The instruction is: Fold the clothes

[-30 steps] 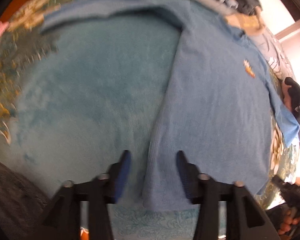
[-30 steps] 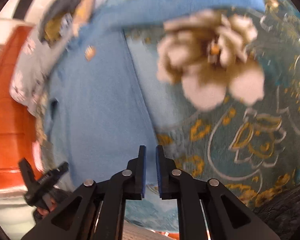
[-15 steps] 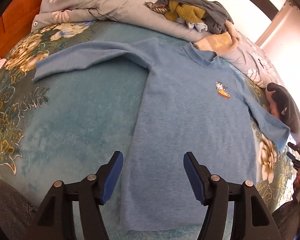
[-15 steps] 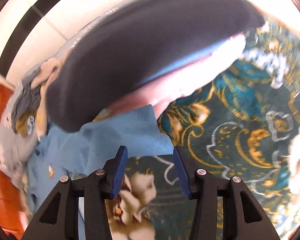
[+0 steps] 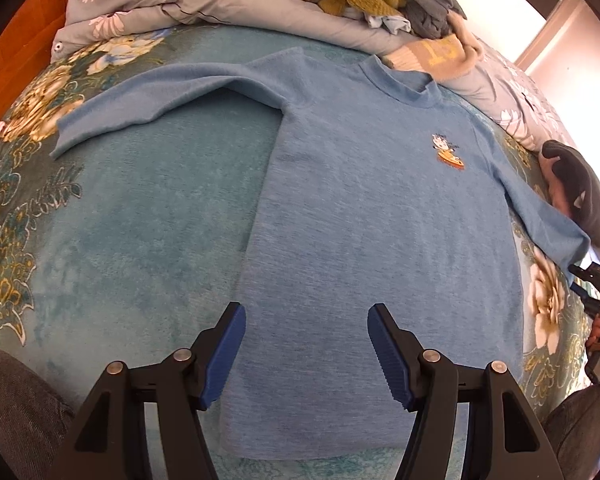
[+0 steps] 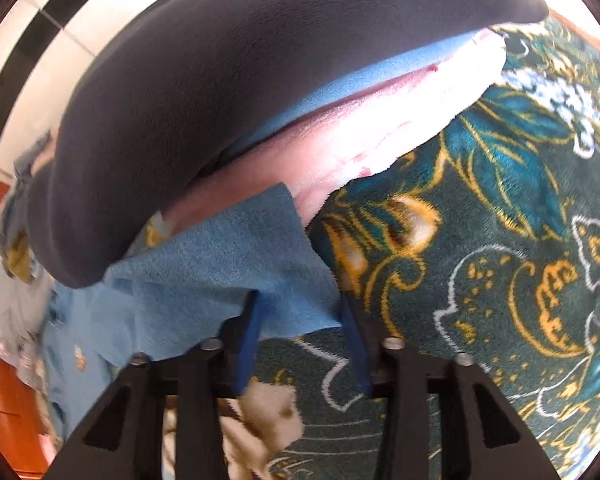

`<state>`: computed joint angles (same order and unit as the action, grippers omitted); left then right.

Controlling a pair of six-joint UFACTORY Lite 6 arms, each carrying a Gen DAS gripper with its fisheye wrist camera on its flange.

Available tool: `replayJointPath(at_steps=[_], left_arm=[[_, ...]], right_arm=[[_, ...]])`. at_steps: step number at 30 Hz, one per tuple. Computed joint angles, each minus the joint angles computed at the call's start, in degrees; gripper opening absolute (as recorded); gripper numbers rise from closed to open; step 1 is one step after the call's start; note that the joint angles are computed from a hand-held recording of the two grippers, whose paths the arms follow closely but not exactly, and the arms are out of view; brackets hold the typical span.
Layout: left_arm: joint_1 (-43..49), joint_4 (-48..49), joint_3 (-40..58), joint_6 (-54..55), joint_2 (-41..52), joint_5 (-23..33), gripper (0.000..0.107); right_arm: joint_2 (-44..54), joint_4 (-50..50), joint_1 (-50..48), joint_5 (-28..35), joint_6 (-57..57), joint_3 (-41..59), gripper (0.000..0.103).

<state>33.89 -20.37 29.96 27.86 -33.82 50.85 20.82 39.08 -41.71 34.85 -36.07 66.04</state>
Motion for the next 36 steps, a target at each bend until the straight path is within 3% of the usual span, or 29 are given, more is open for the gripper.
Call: replayJointPath(at_steps=[1,4,9,15,18,23,25,30,36], left_arm=[[0.06,-0.09,-0.17,0.28,-0.48,0.34,0.067],[0.80,-1.08,-0.53,1.92,-1.26,0.75,0.067],[6.15,-4.31,-0.54,7.46,0.28,0.71,0.067],[10.33,-9.49,4.01,12.14,8.12,-1.04,0.067],[11.13,-11.84,8.34,14.70,12.78,-2.37,0.067],[12.73,-15.39,16.11,19.27,20.91,-4.16,0.067],[14.41,-17.07,17.87,22.22,23.15,-4.76,0.067],[20.17,-21.10,20.45,26.83,28.89,-3.83,0.067],[22.84,-25.72,25.92,28.24,34.52,-1.89,0.068]], right_arm=[[0.27,0.60,0.00,0.58,-0.79,0.32,0.009],[-1.39,2.72,0.04,1.51,-3.36,-0.44,0.008],[-12.76,7.41,0.37,3.80,-10.09,-5.65,0.008],[-26.04,4.39,9.85,7.28,-4.82,-7.44,0.008],[-30.99,-2.94,19.87,7.86,4.30,-4.20,0.008],[-29.38,-21.15,35.80,9.21,22.37,9.50,0.008],[-24.18,-31.29,43.64,9.49,32.01,17.47,0.008],[-8.76,-45.13,57.71,14.22,44.62,38.57,0.008],[19.73,-50.95,70.28,25.60,50.14,74.21,0.008]])
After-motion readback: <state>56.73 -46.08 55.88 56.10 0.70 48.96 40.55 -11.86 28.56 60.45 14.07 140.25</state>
